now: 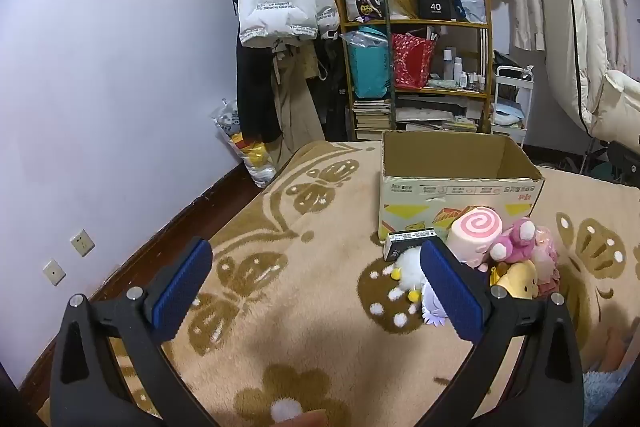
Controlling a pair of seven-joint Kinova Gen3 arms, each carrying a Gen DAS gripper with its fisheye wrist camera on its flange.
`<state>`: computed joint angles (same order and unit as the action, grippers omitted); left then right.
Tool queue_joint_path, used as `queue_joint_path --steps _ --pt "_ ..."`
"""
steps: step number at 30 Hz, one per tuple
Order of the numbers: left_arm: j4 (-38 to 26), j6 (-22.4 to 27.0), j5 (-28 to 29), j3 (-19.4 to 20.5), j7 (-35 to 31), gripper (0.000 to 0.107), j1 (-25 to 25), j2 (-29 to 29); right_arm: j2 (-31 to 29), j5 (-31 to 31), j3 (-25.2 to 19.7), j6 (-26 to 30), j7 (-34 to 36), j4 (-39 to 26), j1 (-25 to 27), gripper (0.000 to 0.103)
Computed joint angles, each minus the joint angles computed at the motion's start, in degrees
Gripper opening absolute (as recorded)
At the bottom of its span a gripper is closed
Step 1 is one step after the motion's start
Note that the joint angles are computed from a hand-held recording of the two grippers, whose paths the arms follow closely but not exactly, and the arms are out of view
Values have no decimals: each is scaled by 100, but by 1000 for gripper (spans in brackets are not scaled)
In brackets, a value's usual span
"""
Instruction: Organize soft objects
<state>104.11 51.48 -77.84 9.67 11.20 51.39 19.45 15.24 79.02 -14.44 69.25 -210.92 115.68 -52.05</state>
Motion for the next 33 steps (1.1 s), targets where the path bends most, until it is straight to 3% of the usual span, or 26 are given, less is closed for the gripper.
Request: queue_joint_path --steps 13,33 --pt "-96 212 -49 12 -139 103 120 83 -13 -51 3 -35 47 -15 11 103" --pt "-55 119 13 -1 -94 103 54 38 0 -46 7 -30 58 -18 10 103"
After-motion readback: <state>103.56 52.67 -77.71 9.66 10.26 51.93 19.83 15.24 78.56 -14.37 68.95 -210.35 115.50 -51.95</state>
